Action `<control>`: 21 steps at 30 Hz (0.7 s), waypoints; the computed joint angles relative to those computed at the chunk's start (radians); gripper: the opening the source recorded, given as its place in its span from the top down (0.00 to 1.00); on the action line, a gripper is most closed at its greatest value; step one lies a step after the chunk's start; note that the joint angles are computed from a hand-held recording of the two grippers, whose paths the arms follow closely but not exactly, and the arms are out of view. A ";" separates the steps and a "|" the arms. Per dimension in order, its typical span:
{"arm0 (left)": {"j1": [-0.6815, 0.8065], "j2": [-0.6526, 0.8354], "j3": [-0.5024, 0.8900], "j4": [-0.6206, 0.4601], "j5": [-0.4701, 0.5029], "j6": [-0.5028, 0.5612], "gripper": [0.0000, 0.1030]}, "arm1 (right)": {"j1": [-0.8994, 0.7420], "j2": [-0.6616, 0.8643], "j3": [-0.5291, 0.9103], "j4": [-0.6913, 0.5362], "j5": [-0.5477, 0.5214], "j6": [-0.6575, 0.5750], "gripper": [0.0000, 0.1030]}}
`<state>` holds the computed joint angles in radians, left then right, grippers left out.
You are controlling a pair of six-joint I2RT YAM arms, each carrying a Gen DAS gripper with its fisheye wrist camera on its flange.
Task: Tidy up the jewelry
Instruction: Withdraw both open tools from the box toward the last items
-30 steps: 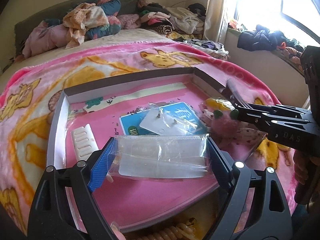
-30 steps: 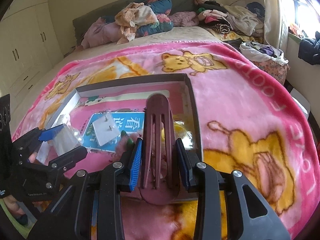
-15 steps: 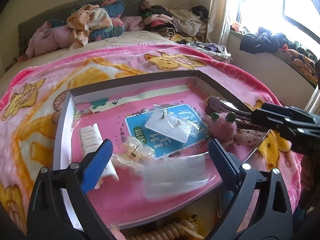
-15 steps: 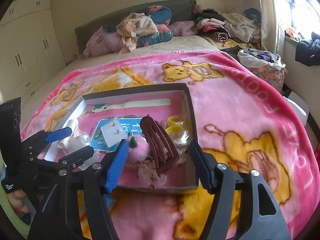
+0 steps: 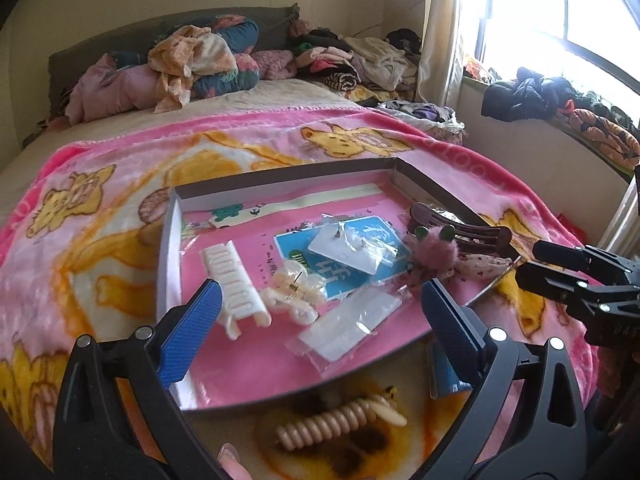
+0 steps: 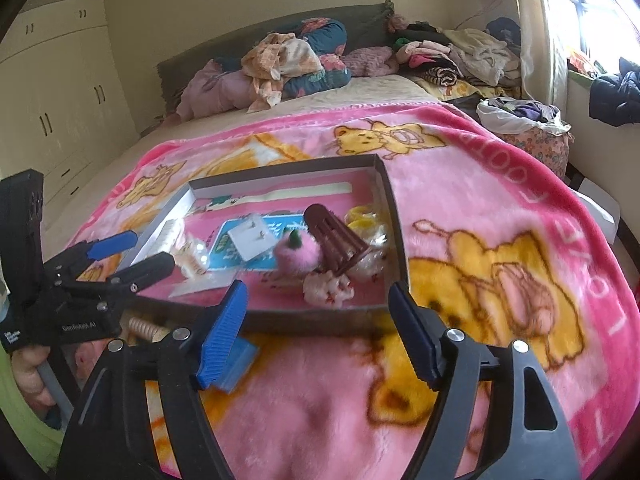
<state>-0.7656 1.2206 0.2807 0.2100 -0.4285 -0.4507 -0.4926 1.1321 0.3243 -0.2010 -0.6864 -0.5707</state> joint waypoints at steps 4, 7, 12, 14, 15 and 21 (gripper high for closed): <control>-0.029 -0.064 -0.028 -0.039 -0.022 -0.021 0.11 | -0.020 -0.045 -0.026 -0.045 -0.017 -0.041 0.31; -0.046 -0.103 -0.045 -0.069 -0.037 -0.032 0.11 | -0.034 -0.082 -0.046 -0.077 -0.028 -0.073 0.31; -0.088 -0.161 -0.068 -0.125 -0.073 -0.063 0.11 | -0.043 -0.110 -0.068 -0.109 -0.035 -0.115 0.31; -0.104 -0.189 -0.080 -0.151 -0.083 -0.075 0.11 | -0.037 -0.120 -0.075 -0.114 -0.032 -0.117 0.31; -0.108 -0.200 -0.086 -0.160 -0.085 -0.079 0.11 | -0.037 -0.123 -0.077 -0.119 -0.031 -0.122 0.31; -0.149 -0.232 -0.116 -0.203 -0.098 -0.113 0.11 | -0.014 -0.134 -0.097 -0.119 -0.016 -0.123 0.31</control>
<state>-0.9150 0.9888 0.1649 0.0069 -0.5265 -0.5639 -0.5070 0.9977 0.2274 -0.3200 -0.7019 -0.6936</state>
